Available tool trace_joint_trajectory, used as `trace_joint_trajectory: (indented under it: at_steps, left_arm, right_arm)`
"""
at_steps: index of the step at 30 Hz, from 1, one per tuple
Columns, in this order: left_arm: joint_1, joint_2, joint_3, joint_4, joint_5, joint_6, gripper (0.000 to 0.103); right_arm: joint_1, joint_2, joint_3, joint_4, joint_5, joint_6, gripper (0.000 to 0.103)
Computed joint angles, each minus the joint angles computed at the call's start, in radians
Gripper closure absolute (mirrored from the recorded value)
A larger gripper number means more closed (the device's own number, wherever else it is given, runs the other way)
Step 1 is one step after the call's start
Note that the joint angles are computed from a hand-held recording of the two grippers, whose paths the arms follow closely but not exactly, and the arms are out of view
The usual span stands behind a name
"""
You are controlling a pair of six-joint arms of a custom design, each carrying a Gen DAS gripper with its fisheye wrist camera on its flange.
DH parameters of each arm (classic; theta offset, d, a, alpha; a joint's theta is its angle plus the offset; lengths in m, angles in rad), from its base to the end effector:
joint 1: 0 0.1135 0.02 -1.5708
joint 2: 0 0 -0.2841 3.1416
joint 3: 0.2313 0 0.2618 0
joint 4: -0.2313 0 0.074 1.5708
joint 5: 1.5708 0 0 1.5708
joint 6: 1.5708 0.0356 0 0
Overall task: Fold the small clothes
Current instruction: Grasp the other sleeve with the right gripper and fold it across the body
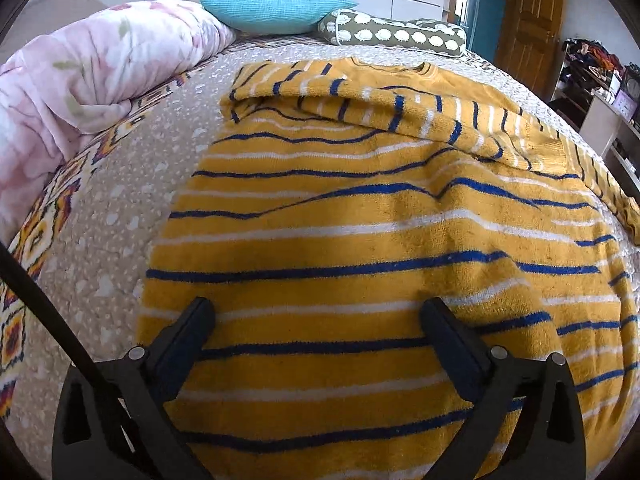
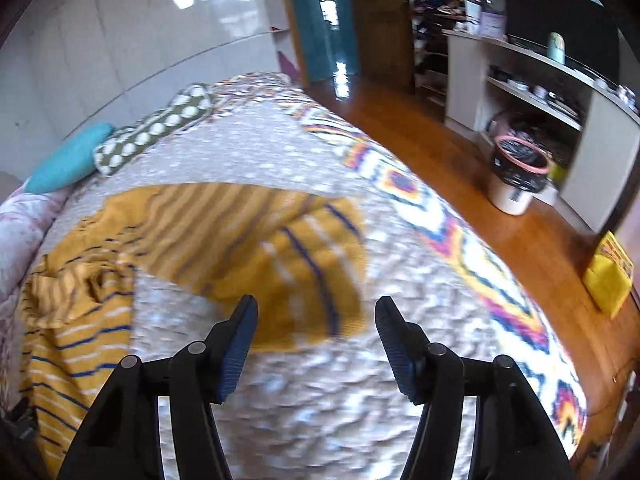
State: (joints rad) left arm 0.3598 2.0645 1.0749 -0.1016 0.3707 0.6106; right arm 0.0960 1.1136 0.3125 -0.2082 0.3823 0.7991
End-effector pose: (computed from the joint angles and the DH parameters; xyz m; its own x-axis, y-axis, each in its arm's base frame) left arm 0.3735 0.1267 0.0885 -0.7788 0.2780 -0.5623 0.3354 0.9421 0.0012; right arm 0.1725 0.0033 0.1366 -0.5096 0.6190 -0.5976 0.6798 0.7155 0.1614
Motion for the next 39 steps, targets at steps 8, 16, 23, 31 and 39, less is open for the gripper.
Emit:
trace_joint_trajectory:
  at_steps: [8, 16, 23, 31, 39]
  left_arm:
    - [0.021, -0.006, 0.006, -0.026, 0.056, 0.006, 0.000]
    - [0.025, -0.011, -0.002, -0.019, 0.062, 0.021, 0.000]
    - [0.046, -0.021, -0.005, -0.033, 0.112, 0.023, 0.003]
    - [0.142, -0.109, -0.020, -0.093, 0.188, 0.123, 0.043]
    - [0.205, 0.000, 0.174, -0.151, 0.165, 0.003, 0.039]
  right_arm:
    - [-0.007, 0.286, 0.048, 0.139, 0.047, -0.020, 0.025]
    - [0.284, 0.344, 0.117, 0.052, 0.261, -0.120, 0.019]
    - [0.205, 0.436, 0.166, 0.042, 0.233, -0.158, 0.074]
    - [0.244, 0.035, 0.274, -0.195, 0.063, -0.005, 0.077]
    - [0.423, 0.407, 0.555, 0.152, -0.177, 0.011, 0.077]
